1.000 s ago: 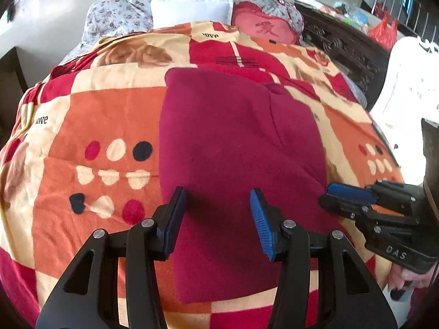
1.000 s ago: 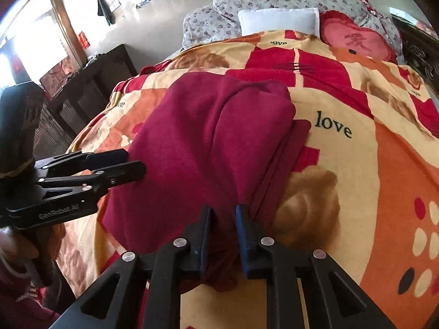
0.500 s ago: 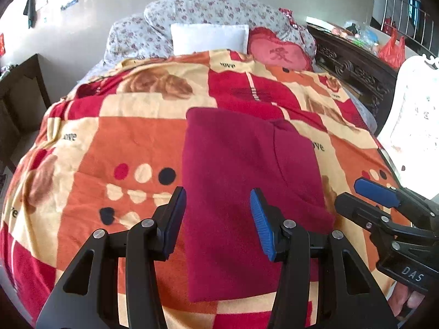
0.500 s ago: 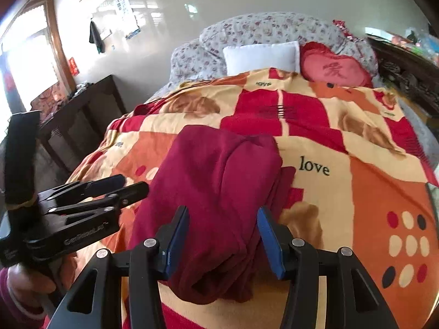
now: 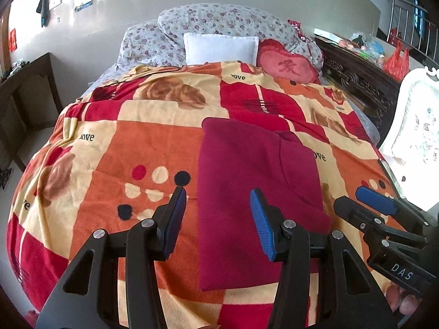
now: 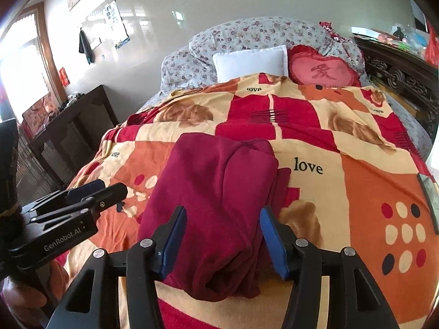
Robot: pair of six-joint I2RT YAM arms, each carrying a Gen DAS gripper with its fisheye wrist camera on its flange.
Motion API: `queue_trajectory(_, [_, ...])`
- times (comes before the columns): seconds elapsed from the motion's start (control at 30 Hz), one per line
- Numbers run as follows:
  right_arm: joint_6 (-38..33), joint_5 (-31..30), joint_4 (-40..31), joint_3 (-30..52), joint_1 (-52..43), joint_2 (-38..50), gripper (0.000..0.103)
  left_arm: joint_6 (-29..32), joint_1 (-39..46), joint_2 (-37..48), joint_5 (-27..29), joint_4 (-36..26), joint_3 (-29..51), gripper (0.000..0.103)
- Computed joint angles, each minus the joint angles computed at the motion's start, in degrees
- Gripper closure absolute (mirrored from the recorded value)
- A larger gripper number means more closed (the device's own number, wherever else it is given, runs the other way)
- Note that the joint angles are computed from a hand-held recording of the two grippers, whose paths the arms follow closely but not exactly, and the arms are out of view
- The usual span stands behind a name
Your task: Fold small clothes
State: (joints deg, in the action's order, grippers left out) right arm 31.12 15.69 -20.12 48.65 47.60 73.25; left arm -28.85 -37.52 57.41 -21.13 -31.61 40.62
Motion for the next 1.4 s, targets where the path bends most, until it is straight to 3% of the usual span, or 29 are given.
queue_trajectory(0.2, [0.9, 1.6, -1.7, 1.3, 0.4, 1.0, 0.042, -0.1, -0.2, -0.6, -0.2, -0.1, -0.1, 0.055])
queue_trajectory(1.4, [1.1, -1.5, -0.6, 2.3, -0.2, 4.9, 0.041, 1.3, 2.7, 1.3, 2.7, 2.1, -1.4, 0.055])
